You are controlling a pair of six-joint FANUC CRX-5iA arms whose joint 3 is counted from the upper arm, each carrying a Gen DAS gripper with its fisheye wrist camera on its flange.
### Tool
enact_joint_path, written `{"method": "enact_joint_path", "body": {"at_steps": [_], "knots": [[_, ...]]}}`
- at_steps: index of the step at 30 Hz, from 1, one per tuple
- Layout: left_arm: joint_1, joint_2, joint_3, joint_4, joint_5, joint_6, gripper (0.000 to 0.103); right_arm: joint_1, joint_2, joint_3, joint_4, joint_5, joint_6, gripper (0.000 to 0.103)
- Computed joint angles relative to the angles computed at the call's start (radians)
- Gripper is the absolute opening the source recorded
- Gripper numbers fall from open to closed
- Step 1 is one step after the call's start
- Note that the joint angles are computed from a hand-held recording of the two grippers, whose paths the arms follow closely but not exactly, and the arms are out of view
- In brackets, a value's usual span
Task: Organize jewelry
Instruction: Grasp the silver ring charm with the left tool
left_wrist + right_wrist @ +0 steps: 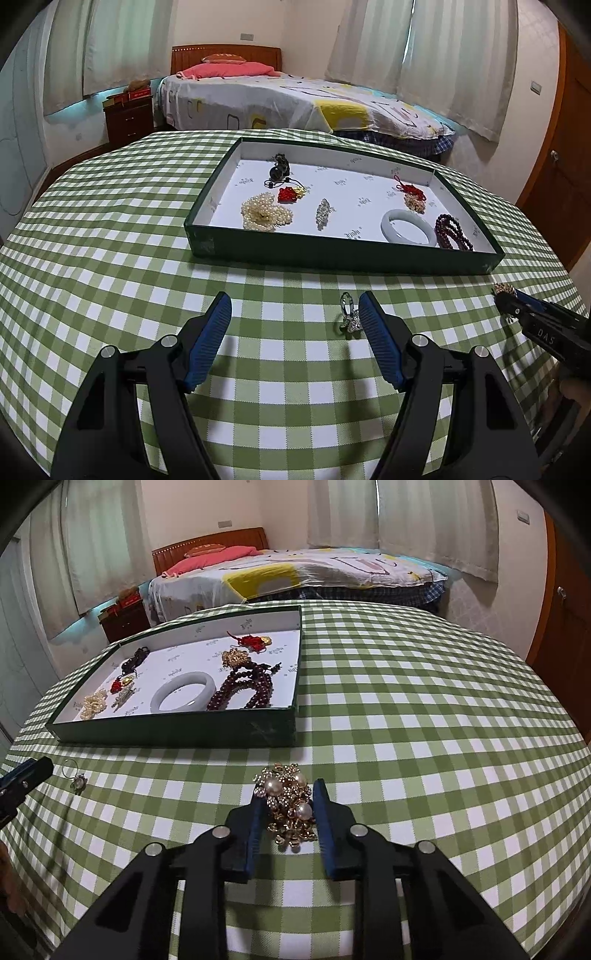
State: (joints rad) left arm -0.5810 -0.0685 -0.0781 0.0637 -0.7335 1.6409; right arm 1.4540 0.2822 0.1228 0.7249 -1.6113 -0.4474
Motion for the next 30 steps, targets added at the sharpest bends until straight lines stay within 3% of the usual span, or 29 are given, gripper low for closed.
{"method": "enact_joint_path", "body": {"at_steps": [14, 30], "knots": [[-0.015, 0.018, -0.003, 0.047, -0.001, -0.060, 0.068, -0.002, 0.019, 0.024, 0.037, 0.053, 0.029, 0.024], [0.009, 0.062, -0.003, 0.189, -0.028, -0.164, 0.027, -0.010, 0.017, 0.017, 0.032, 0.084, 0.032, 0.024]]}}
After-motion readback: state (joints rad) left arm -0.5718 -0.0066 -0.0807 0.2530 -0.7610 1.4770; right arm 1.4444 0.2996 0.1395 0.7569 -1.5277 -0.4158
